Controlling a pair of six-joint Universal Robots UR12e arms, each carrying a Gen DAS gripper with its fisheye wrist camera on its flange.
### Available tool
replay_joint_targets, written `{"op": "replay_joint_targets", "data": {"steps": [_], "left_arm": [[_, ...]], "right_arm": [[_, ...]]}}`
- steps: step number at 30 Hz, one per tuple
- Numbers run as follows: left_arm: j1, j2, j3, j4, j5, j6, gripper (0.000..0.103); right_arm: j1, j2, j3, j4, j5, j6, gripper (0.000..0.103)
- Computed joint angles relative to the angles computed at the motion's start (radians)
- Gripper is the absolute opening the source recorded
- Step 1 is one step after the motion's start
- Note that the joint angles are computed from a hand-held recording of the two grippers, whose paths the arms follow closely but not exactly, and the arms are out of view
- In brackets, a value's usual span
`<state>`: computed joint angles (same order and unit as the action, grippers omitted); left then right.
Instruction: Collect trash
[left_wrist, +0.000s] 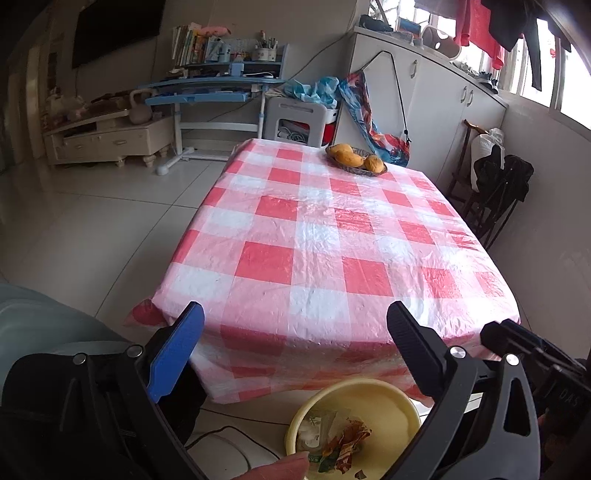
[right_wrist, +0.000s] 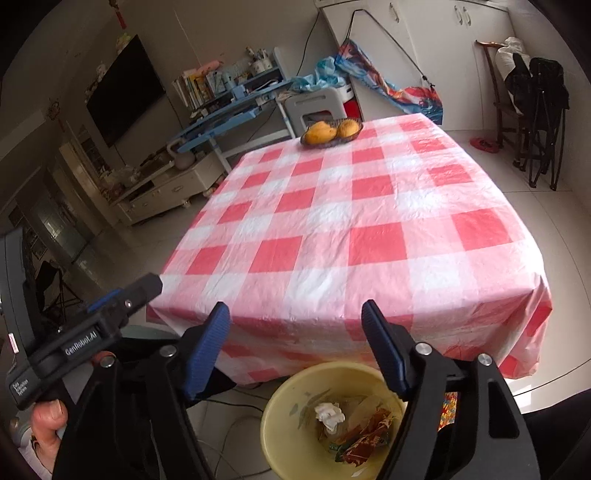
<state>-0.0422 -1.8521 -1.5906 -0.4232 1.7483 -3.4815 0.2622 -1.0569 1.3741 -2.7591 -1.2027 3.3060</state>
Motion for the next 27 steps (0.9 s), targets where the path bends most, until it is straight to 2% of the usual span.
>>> {"op": "replay_joint_targets", "data": {"steps": [3,7,11,13,15,18,21,24,26,27], "left_arm": [[-0.004,0.016,-0.018,0.017,0.022,-0.001,0.096],[-0.011,0.033,-0.042,0.074,0.099,0.005,0.096],[-0.001,0.047,-0.029,-0.003,0.112,0.014,0.096],[0.002,0.053,-0.036,0.008,0.118,0.027,0.096],[0.001,0.058,-0.049,0.046,0.124,0.052,0.096],[-0.018,0.054,-0.059,0.117,0.16,0.151,0.096],[-0.025,0.055,-0.068,0.16,0.117,0.206,0.096],[-0.029,0.05,-0.081,0.203,0.08,0.224,0.096],[-0.02,0.048,-0.079,0.163,0.033,0.225,0.096],[-0.014,0.049,-0.067,0.106,0.01,0.236,0.096]], "right_arm": [[0.007,-0.008,0.011,-0.032,-0.072,0.012,0.081],[0.017,-0.024,0.044,-0.125,-0.13,0.01,0.088],[0.021,-0.026,0.057,-0.148,-0.131,0.0,0.09],[0.023,-0.024,0.055,-0.138,-0.128,-0.006,0.09],[0.025,-0.022,0.055,-0.138,-0.124,-0.008,0.09],[0.027,-0.021,0.055,-0.139,-0.13,-0.007,0.09],[0.029,-0.02,0.056,-0.141,-0.139,0.001,0.09],[0.03,-0.017,0.055,-0.14,-0.151,0.011,0.09],[0.033,-0.015,0.055,-0.139,-0.164,0.015,0.09],[0.034,-0.015,0.055,-0.141,-0.172,0.015,0.09]]}}
